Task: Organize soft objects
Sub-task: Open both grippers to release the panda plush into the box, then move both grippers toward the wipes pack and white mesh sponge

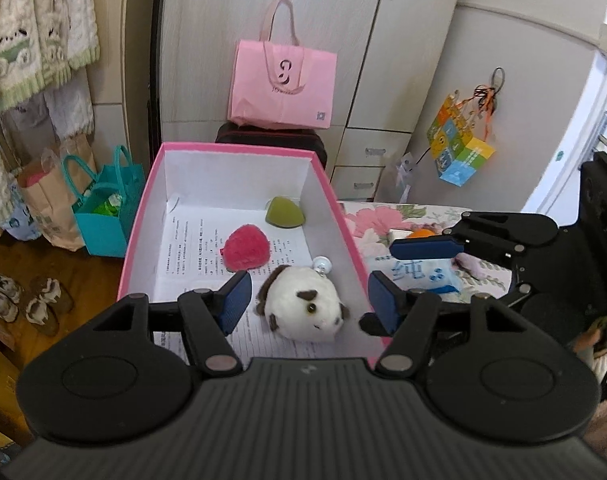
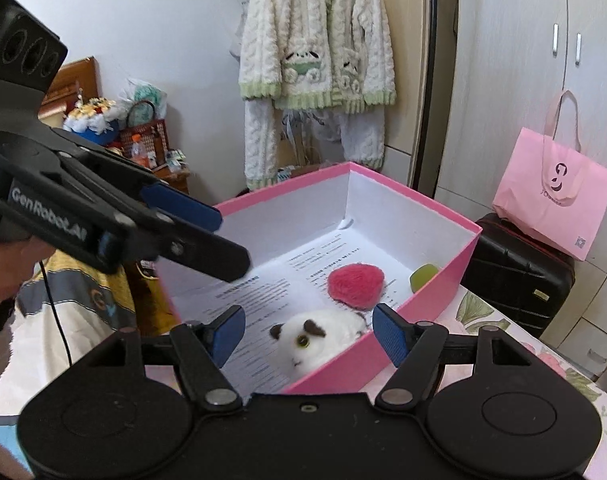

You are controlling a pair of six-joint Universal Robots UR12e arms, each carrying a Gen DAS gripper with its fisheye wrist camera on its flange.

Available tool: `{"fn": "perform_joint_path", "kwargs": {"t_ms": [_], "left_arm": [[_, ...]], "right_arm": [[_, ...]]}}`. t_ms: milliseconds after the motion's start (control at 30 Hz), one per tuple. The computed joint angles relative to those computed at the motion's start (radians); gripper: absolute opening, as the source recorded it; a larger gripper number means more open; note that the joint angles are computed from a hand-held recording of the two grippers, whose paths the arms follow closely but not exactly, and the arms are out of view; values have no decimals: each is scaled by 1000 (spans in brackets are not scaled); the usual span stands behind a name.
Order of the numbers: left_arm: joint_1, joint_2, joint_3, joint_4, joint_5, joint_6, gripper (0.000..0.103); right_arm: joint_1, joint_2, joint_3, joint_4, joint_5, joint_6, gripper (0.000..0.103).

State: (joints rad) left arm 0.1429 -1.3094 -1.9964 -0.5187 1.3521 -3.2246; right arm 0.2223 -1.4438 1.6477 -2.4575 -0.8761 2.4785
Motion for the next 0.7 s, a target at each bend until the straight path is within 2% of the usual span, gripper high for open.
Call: {"fn": "perform_joint_path", "kwargs": {"t_ms": [167,267,367,500,700], "left_arm": [[-29,50,-7,-28,18,17,64],[-45,82,-11,-51,3,29,64],[-76,104,-18,-51,19,45,65],[-119,121,-22,-56,33,69,65],[-177,117,-22,-76,34,107,65]], "right_arm": [[-35,-64,44,14,37,-20,75],[-67,-107,74,24,65,-35,75],[-104,-148,101,47,90,-46,75],[-160,-202,147,44,110,-56,75],[-234,-271,219,3,99,-58,75]]}}
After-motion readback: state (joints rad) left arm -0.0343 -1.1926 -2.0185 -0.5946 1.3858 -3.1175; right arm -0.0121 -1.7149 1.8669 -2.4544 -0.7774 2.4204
